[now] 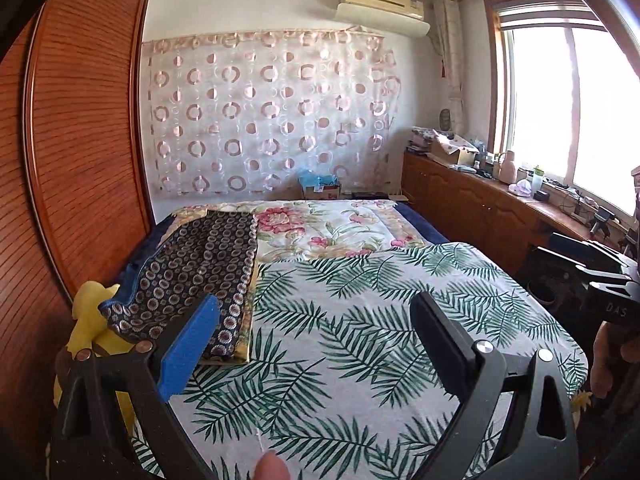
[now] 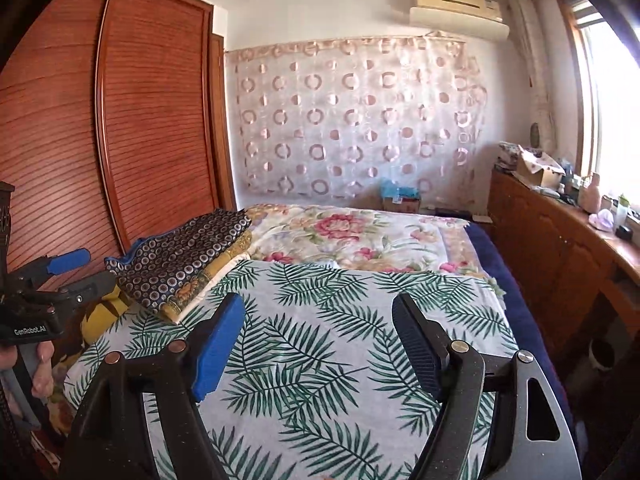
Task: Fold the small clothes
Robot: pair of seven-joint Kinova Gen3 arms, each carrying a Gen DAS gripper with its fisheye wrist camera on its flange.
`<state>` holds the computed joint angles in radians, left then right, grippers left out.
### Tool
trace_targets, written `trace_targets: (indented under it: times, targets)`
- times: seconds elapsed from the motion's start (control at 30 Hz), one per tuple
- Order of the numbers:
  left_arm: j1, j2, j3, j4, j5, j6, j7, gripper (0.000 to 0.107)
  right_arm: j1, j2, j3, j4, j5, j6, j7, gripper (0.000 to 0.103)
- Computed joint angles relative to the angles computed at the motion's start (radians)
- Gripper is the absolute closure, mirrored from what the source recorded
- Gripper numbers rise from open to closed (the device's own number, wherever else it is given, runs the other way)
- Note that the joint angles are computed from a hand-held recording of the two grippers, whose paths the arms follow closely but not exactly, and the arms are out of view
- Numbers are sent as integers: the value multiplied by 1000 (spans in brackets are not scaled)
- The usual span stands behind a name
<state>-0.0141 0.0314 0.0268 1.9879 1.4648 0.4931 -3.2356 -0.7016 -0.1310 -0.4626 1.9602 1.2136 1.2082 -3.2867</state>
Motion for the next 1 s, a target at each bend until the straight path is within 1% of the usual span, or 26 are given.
trace_targets:
  times: [0.17,0.23,0.27,0.37,0.57,0.7,0.87,1.0]
  targets:
    - [24,-34,12,-12,-28,-35,40,11,-46,34,-41,-11,25,125,-89,24]
    - [30,-39,10,-18,-28,-32,50,11,-76,56,-47,-27,35,179,-116,21]
    - [31,-42,8,-21,-31,-28,58,11,-89,62,-44,-19,46,192,-138,20]
    - [36,-48,6,-33,-53,-21,97,11,-143,100,-45,-21,66,271,-193,20]
    - [41,-56,0,-25,-25,-17,64,11,-249,174,-9,-33,83,370,-273,20]
    - [43,-61,-1,-20,-23,-23,59,11,-292,203,21,-42,87,389,-300,20]
    - [43,-65,-5,-19,-19,-25,59,11,-312,214,52,-45,93,382,-303,20]
    - [39,-66,-8,-18,-15,-23,58,11,-296,193,61,-23,97,356,-297,20]
